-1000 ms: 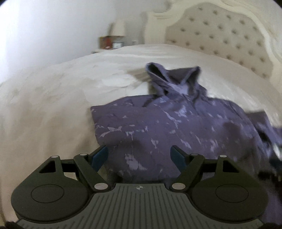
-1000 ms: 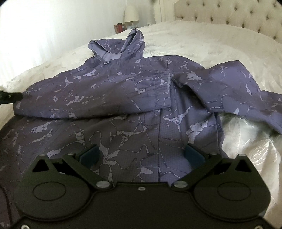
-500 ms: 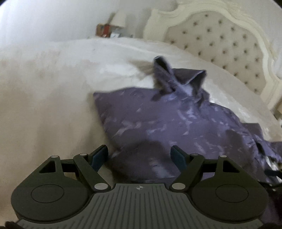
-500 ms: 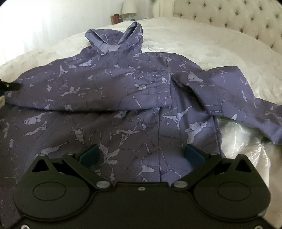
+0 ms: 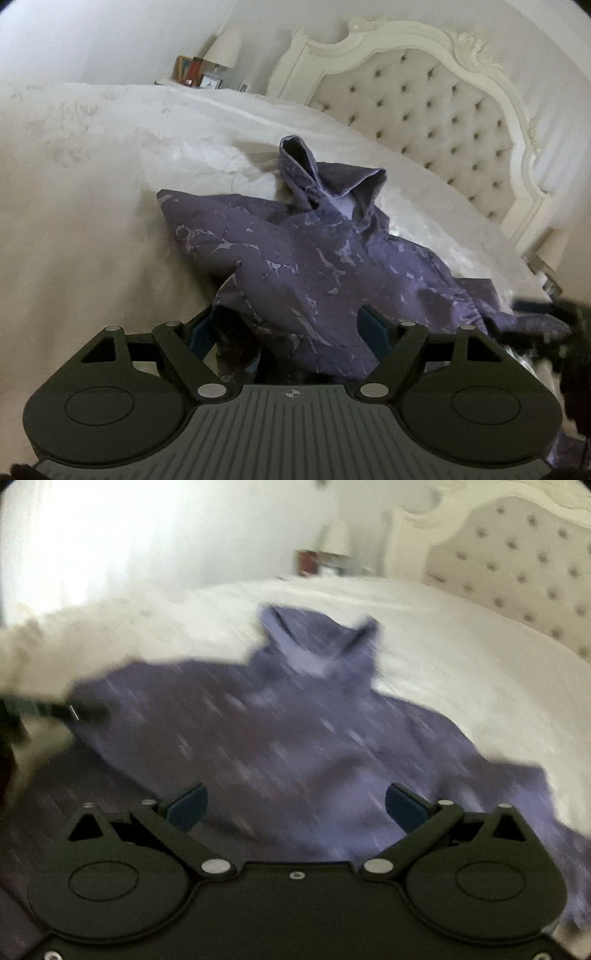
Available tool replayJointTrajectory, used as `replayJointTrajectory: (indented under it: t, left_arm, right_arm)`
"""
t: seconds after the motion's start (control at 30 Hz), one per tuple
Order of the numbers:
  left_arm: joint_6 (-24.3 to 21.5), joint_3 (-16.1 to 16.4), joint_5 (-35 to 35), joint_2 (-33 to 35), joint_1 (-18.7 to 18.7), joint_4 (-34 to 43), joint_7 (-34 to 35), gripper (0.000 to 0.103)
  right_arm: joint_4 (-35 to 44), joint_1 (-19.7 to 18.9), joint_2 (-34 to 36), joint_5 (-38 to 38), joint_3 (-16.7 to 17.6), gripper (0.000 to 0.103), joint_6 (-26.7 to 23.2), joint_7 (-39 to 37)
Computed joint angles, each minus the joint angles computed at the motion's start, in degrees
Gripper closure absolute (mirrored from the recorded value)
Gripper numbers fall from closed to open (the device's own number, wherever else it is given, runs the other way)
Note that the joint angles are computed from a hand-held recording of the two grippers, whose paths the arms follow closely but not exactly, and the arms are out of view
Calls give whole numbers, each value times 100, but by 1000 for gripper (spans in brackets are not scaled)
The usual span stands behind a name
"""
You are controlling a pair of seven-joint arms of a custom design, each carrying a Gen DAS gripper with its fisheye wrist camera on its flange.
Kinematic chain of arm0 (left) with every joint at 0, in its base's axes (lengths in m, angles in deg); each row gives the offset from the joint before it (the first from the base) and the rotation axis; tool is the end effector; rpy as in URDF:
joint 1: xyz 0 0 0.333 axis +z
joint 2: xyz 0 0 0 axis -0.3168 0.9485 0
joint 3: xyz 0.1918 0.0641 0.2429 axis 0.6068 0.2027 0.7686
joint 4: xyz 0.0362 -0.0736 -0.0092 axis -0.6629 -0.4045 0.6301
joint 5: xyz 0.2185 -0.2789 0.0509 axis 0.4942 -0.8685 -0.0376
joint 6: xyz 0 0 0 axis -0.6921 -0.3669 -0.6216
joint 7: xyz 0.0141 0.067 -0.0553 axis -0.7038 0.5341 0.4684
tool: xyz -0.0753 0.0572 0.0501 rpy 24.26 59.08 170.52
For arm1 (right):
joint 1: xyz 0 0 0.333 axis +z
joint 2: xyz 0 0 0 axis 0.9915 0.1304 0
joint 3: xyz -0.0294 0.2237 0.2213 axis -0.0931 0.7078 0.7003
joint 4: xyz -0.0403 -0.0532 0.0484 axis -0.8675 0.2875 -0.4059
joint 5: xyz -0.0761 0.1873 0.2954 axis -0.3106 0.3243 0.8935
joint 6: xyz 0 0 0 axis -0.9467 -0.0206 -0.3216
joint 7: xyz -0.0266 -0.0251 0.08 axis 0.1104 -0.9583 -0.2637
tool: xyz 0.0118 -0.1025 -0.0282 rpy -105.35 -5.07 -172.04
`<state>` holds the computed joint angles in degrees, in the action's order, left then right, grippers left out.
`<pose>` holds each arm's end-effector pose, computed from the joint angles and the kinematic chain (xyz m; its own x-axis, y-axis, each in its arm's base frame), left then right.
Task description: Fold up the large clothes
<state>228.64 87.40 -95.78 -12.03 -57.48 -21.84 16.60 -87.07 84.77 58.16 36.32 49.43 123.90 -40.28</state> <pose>0.5730 -0.3286 0.4152 -0.1884 -0.9050 0.3813 -0.5873 -0.2074 -0.7823 0.5883 0.0968 0.4485 0.4016 -0.9135 0.0646 -0.5426 -0.2941 -0.7868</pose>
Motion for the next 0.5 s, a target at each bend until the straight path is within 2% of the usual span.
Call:
replayJointTrajectory:
  t: [0.1,0.2,0.3,0.4,0.5]
  left_arm:
    - [71,39,9,-41,-62,-57,66,26]
    - [102,195,-95,-118,-249,-154,229,26]
    - [101,17,-88,-137,-86,-158,289,26]
    - [88,-99,-62,-119,31,-116,316,26]
    - [57,-21,-68,-139,-44,-121,375,26]
  right_arm:
    - [662,89,369,-148,48,1,-387,199]
    - [1402,119,835,-299,124,1,-999,359]
    - [2192,241,1379,-702,63,10,-1754,676]
    - [2927,319,1863,-1110,43,14,-2534,931]
    - [3633,384,2285,-1459,66,19,-3265,947]
